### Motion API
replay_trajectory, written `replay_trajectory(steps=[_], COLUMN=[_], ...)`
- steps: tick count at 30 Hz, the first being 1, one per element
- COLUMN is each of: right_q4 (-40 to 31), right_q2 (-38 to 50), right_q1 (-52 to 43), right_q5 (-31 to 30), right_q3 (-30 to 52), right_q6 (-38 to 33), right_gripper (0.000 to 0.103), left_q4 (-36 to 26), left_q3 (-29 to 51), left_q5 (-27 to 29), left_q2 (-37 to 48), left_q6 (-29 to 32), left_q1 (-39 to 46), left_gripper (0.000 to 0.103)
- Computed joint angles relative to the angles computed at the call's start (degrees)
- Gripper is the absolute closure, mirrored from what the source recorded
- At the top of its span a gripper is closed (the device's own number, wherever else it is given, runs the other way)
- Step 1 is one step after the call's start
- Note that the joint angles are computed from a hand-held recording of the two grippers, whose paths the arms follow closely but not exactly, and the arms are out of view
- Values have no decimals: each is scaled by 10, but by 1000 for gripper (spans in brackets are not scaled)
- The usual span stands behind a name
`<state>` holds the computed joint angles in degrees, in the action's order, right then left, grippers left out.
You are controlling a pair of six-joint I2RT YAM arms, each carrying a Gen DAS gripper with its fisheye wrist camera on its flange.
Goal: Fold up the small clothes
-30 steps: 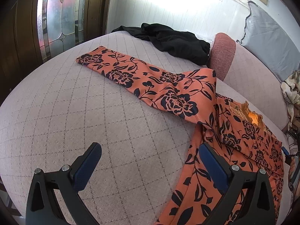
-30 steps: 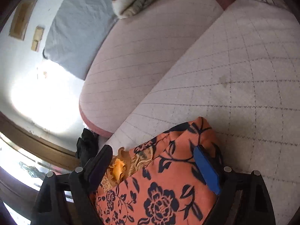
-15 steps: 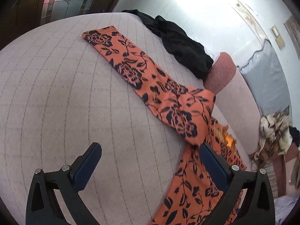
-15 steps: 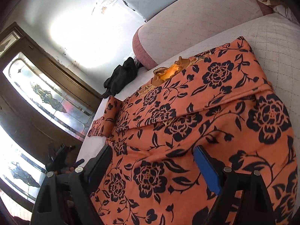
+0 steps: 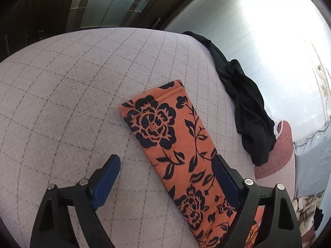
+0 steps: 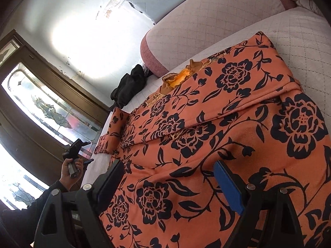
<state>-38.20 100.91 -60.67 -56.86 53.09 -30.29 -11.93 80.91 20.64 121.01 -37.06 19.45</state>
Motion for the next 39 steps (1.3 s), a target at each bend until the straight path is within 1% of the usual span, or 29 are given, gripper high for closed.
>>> replay_trajectory(steps=[2,5,6,7,8,9,10,12,14,15,17,19,21,23,25,27,30,33,36,37,38,39], right_q4=[9,16,17,19,20,22,23,23,22,22,23,18,7,-7,-23,-40,-64,-89,-123,-134,-143,-152], right_q2=[5,11,13,15,18,22,24,27,26,25,23,20,18,15,13,11,13,24,41,47,52,59], right_q1=[5,9,10,10,11,11,11,11,11,10,9,6,0,-9,-18,-28,-40,-53,-69,-75,-80,-84], right_q5=[1,3,3,4,4,4,5,6,6,7,5,0,-9,-18,-28,-35,-47,-63,-82,-86,-88,-90], right_q3=[-2,-2,-2,-1,0,1,2,3,2,2,0,2,7,11,14,19,30,48,71,78,84,92], right_q6=[7,9,10,12,14,16,18,16,13,12,14,14,12,6,-2,-13,-25,-28,-39,-45,-50,-53], right_gripper=[13,13,13,13,13,13,13,13,13,13,13,13,13,13,13,13,13,13,13,13,13,13], left_q4=[17,25,28,23,4,-24,-56,-79,-114,-120,-109,-90,-68,-57,-54,-59,-74,-93,-122,-146,-194,-253], left_q3=[9,27,30,36,53,75,103,129,159,163,143,112,81,72,78,102,168,236,305,336,379,427], left_q5=[-8,-29,-37,-52,-77,-105,-133,-136,-158,-173,-202,-229,-246,-251,-252,-256,-272,-262,-247,-229,-212,-201], left_q2=[15,30,33,37,45,56,72,84,87,78,35,-27,-97,-154,-199,-220,-194,-122,-27,12,51,92], left_q6=[-10,-3,-5,-2,8,19,30,43,64,68,80,106,130,142,152,160,171,172,155,155,166,174], left_q1=[0,-4,-5,-8,-13,-16,-20,-18,-26,-33,-52,-84,-127,-183,-246,-321,-441,-530,-592,-605,-620,-631], left_gripper=[18,18,21,34,46,73,95,96,99,100,101,101,101,101,101,101,101,101,100,87,75,57])
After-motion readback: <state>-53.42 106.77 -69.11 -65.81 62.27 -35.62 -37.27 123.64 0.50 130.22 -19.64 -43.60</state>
